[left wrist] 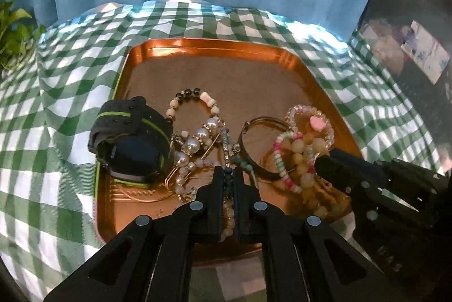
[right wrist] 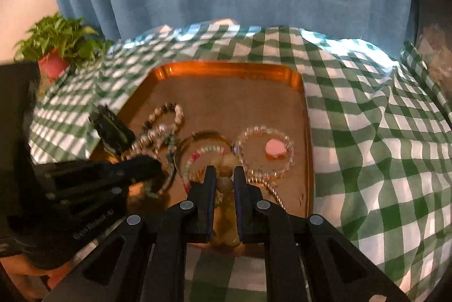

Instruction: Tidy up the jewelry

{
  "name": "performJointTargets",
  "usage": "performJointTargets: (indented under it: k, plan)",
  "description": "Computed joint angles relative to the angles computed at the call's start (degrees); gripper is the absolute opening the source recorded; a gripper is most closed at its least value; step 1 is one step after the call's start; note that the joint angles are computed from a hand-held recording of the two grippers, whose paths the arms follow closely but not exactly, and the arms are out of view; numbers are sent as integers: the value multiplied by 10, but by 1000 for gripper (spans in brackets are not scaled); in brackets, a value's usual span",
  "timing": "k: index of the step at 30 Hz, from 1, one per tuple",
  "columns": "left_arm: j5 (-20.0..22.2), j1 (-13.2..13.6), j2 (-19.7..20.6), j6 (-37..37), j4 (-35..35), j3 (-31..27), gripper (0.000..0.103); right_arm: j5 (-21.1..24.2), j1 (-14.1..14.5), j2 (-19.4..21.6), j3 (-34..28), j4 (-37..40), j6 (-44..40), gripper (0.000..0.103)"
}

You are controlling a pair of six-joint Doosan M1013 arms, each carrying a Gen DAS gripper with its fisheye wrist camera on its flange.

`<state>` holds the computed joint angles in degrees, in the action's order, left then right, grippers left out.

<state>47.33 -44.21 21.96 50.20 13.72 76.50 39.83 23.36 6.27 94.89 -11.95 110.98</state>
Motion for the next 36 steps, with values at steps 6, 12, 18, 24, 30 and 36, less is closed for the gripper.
performJointTargets:
  k: [6,12,18,24,30,36]
  plan:
    - [17,-17,-28,-45,71,6,51,-7,4,-19,8,-21,16,50]
    - [16,-49,-99,-100,120,39,60,-2,24,-69,16,-45,82,50]
    - [44,-108,-164,-179,223,58,63,35,80,-130,17,-107,140,57]
    - [88,-178,-208,-229,309,68,80,76,165,-177,14,-219,224,73]
    - [198,-244,-219,-329,380,69,103,138,250,-202,18,-306,315,76]
    - [255,-270,-224,-322,331,59,103,165,281,-223,35,-293,368,76]
